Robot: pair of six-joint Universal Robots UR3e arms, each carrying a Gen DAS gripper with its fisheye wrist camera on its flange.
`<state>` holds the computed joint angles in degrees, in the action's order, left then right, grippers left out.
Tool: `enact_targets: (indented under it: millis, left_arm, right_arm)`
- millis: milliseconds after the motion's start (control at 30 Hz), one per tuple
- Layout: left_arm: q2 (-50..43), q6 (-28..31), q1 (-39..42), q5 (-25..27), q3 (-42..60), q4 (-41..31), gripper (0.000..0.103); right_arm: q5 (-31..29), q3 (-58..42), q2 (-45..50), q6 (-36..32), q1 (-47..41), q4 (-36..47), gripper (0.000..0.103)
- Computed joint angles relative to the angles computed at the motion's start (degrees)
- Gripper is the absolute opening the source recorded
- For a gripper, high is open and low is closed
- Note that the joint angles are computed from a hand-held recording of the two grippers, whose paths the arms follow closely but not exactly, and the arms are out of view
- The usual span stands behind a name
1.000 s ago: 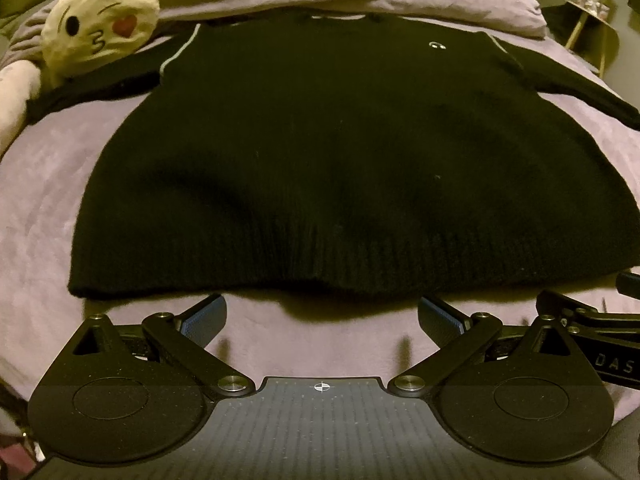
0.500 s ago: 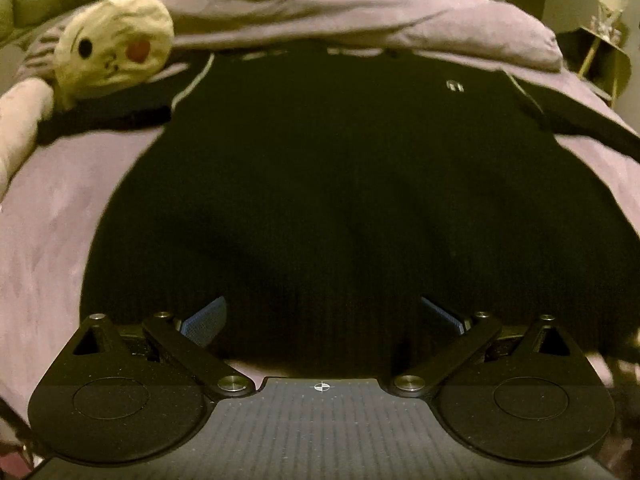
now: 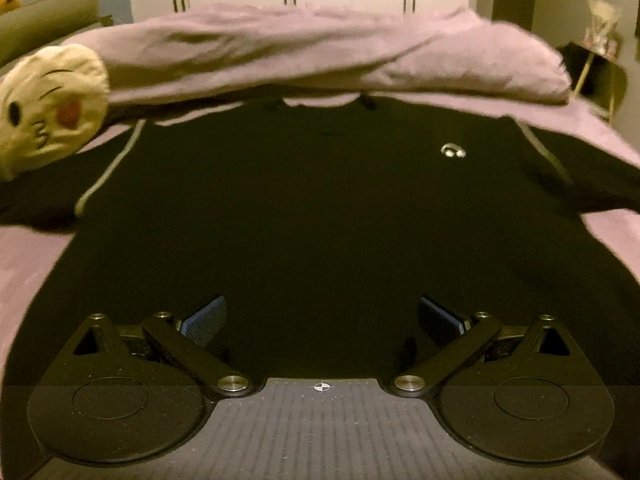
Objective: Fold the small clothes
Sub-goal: 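Grasp the black sweater sleeve cuff with the right gripper, then fold the held sleeve across the sweater body and open the right gripper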
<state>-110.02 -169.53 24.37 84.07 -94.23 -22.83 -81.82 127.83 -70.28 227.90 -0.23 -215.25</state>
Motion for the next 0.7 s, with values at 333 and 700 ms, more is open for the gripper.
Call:
enact_targets:
  millis: [333, 700]
  left_arm:
    - [-5.90, -1.21, -2.20, 2.04, 5.83, -4.66, 0.103]
    - [-6.17, -8.17, -3.39, 5.20, 9.74, -11.11, 0.103]
  right_arm:
    - [-7.29, -28.98, 15.06, 5.26, -13.01, 21.26, 0.050]
    - [-6.31, -44.69, 26.33, 13.85, -17.79, 28.77, 0.014]
